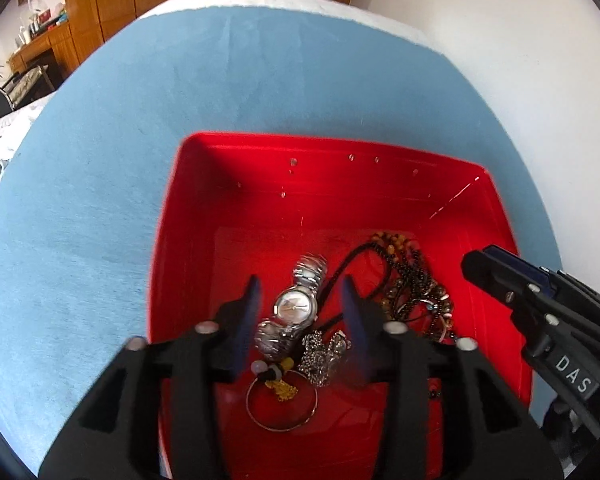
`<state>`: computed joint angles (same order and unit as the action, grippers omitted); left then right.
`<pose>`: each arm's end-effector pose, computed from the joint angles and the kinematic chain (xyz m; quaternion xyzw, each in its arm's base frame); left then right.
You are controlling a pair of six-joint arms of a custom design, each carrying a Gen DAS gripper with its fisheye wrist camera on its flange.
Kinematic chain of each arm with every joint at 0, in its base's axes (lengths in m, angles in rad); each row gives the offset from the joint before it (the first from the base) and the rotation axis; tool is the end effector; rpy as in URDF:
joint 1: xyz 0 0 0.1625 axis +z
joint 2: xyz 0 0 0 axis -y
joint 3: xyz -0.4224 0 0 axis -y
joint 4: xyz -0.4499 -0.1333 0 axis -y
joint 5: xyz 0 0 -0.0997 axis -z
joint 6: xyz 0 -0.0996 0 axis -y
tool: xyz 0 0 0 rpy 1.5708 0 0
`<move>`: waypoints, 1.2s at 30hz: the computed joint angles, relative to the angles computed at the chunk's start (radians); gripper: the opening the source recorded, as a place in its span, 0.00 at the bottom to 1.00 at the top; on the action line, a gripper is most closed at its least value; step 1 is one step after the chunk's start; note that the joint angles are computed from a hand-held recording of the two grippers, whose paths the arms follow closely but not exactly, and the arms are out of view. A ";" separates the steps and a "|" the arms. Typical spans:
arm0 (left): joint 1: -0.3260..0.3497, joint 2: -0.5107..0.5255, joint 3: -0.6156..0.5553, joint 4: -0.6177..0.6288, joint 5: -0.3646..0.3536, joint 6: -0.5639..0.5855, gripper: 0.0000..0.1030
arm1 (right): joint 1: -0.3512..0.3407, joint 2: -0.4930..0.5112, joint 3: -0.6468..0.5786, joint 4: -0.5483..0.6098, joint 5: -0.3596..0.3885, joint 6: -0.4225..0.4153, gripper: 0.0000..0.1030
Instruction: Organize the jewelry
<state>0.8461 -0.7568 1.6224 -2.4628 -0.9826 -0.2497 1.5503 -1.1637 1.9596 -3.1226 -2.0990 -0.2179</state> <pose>-0.3232 -0.6495 0.0297 0.2214 0.9310 -0.1469 0.2502 0.0705 -0.6151 0.2347 -0.0074 -0.9023 0.3248 0.2833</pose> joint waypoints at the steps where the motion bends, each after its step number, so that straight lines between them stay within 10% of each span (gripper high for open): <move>1: -0.005 -0.015 0.016 -0.014 -0.002 0.002 0.54 | 0.003 -0.004 0.011 -0.028 -0.006 -0.013 0.38; 5: -0.043 -0.095 0.117 -0.101 0.031 0.027 0.66 | 0.035 -0.022 0.060 -0.155 -0.051 -0.090 0.71; 13: -0.102 -0.232 0.264 -0.150 0.077 0.019 0.88 | 0.104 -0.088 0.176 -0.286 -0.115 -0.151 0.95; 36: -0.144 -0.361 0.413 -0.104 0.135 -0.071 0.92 | 0.128 -0.195 0.302 -0.156 -0.106 -0.039 0.96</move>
<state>0.7024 -1.1178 2.0358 -2.5665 -0.8481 -0.3212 1.6784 -1.3584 2.2617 -3.2789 -2.2051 -0.2565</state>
